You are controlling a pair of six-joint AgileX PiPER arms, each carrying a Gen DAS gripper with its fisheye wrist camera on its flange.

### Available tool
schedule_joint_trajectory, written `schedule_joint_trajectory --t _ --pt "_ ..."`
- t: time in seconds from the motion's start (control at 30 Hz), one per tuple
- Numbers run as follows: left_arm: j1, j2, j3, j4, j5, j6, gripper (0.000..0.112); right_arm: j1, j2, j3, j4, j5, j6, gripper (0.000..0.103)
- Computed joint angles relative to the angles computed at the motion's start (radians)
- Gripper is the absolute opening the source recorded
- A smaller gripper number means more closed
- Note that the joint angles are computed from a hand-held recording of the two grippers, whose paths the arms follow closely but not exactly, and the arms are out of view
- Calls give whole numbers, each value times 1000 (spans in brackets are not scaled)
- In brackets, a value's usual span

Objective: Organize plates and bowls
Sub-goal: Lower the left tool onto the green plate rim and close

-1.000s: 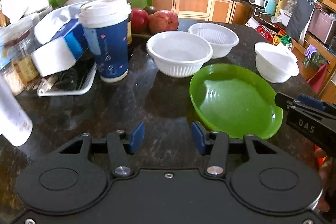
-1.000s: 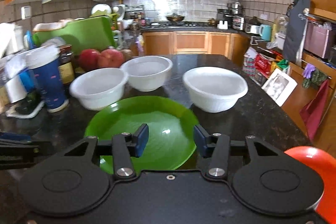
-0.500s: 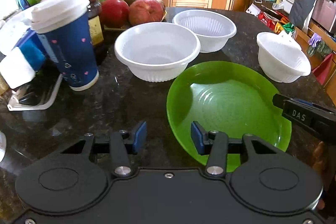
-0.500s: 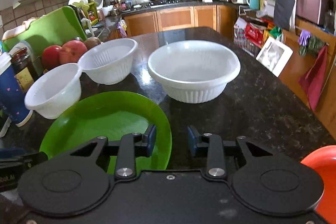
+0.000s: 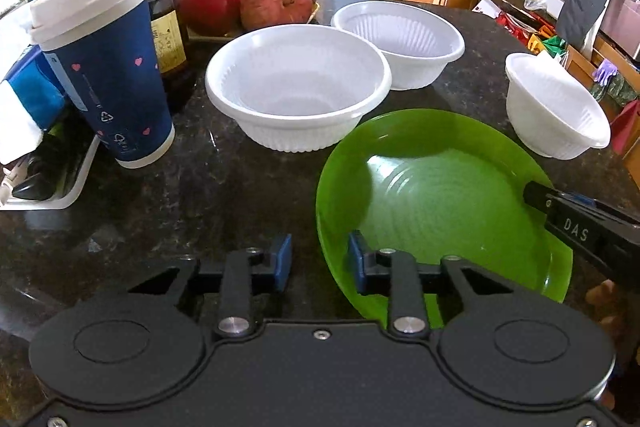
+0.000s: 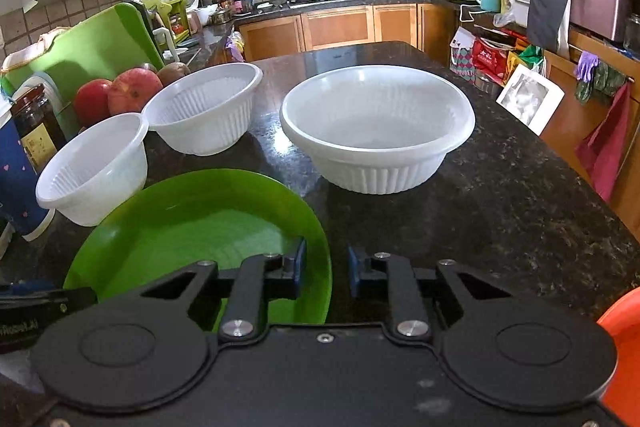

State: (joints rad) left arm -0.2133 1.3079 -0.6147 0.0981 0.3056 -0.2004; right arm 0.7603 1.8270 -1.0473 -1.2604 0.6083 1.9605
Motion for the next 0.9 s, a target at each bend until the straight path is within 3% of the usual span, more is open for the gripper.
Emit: schedule_joint_trajectory --t 0.23,0.53,0.7,0.9 --pt "-15 -3 7 0 -14 10 22 14 -7 17 -25 9 -12 25" --pt "29 -38 21 -124 17 135 20 27 -37 27 20 -4 -46 16" --pt "103 -106 64 -300 46 347 20 69 -56 35 52 24 -66 14" --pt "182 -233 133 -391 84 502 20 158 -64 35 72 97 -56 14"
